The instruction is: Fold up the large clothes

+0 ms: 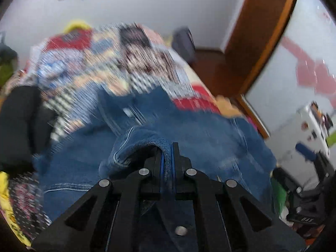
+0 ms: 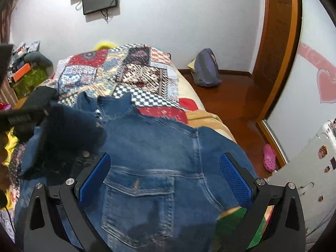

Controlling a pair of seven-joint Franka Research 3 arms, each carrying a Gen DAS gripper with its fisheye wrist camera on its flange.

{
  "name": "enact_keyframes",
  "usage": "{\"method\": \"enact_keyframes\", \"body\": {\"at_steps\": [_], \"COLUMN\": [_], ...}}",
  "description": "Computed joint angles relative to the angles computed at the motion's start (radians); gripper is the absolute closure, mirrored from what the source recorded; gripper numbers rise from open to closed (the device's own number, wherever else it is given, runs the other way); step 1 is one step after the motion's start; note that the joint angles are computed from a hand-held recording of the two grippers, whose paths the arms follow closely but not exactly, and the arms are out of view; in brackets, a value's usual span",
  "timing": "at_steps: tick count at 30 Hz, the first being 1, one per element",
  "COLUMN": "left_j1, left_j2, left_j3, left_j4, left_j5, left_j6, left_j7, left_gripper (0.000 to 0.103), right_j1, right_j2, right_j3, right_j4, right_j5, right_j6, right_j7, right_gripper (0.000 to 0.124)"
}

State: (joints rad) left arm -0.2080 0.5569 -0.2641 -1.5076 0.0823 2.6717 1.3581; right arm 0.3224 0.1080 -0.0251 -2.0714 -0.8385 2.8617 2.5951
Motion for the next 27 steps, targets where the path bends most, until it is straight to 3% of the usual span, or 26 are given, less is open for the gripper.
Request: {"method": "enact_keyframes", "body": {"at_steps": [2,5,8,12,13,19,27], "left_j1": [0.006,-0.031,-0.035,-0.003,-0.005,0.044,0.063], "left_j2": [0.021,0.031,0.037,-0.014,-0.039,-0.181,-0.337], "left_j3": [-0.032,-0.011,-0.021,-0.046,-0.037,-0.015,0.124], "left_j4": [0.008,0.01,0.015,-0.045,-0.074,-0.225,-0.408], "left_j5": [-0.018,0.021,0.016,-0.046,-0.046,-0.066,0.132], "left_j6": [-0.041,-0.068,-0.107,-0.105,-0.087,0.005,0.088], "left_j7": [0.043,0.057,0.086,0.124,0.112,0.111,-0.068], "left_gripper": [0.099,0.098,0.087,0.04,0.037,0.033,0.022], "right_j1": [-0.002,-0.01,-0.012,-0.014,-0.014,-0.009,0.049], "right_j2": [-0.004,-0.007,-0.013,-0.024,-0.026,-0.027,0.057], "right_j3": [0.0,0.005,0.008,0.015,0.018,0.032,0.041], "right_j4": [-0.01,-0.023,-0.035,-0.047,-0.047,-0.032,0.084], "right_j5": [0.008,0.032,0.045,0.045,0.047,0.049,0.127], "right_j6": [-0.012,-0.018,-0.022,-0.027,-0.029,-0.013,0.027], "right_j7": [-0.012,-0.036,-0.052,-0.063,-0.067,-0.091,-0.249], "right_gripper": [0.021,0.021,0.021,0.021,0.021,0.021,0.021]}}
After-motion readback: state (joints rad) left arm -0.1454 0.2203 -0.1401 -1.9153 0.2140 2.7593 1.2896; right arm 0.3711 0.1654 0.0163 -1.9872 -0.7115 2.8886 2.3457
